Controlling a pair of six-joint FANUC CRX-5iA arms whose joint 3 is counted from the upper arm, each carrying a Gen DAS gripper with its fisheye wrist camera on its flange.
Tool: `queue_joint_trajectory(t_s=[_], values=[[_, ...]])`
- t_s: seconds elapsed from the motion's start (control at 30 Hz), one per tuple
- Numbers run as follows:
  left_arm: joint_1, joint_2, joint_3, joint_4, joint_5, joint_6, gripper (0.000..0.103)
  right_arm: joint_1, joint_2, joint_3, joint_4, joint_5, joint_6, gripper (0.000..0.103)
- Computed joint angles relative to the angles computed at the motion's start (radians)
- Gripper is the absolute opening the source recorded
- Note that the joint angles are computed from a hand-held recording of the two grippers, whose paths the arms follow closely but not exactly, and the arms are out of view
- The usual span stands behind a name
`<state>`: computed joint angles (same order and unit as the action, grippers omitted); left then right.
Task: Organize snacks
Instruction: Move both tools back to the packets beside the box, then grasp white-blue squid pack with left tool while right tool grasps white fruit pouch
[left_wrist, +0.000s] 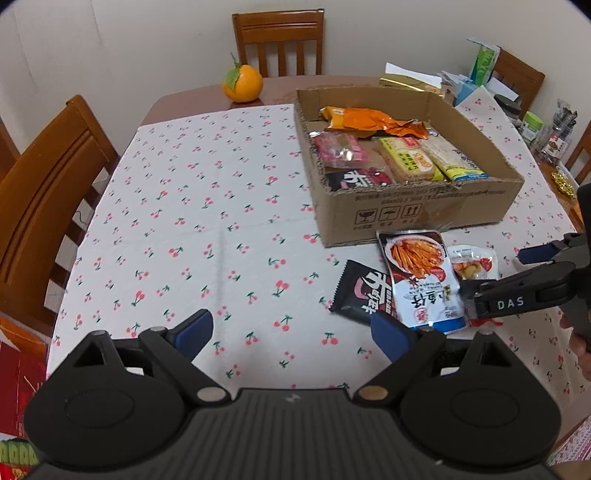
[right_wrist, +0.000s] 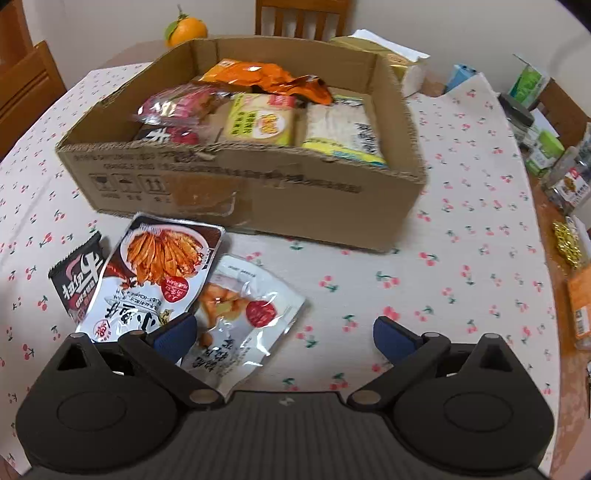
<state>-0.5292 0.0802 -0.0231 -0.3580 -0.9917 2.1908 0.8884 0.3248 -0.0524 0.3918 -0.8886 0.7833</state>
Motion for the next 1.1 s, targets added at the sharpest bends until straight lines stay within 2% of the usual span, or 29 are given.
queue_joint_trajectory(t_s=[0.1,0.3,0.63,0.77,1.1], values=[[0.000,-0.002,-0.002,-0.001,-0.007,-0.001,0.093,0.003,0.011,0.016,-0.034,0.013,0.028,0.103],[-0.007,0.012,0.011,0.002,-0.012,-0.008,0.093,0.012,0.023,0.010,-0.005,0.010,0.008,0.103],[-0.019,0.085,0.060,0.057,0.031,-0.065,0.093,-0.028,-0.038,-0.082,0.027,0.033,-0.012,0.103],[-0.041,0.136,0.101,0.059,0.036,-0.060,0.093,-0.065,-0.064,-0.089,-0.074,0.072,0.112,0.103],[-0.138,0.271,0.251,-0.068,-0.039,0.121,0.093,-0.115,-0.121,-0.146,-0.192,0.190,0.425,0.103]])
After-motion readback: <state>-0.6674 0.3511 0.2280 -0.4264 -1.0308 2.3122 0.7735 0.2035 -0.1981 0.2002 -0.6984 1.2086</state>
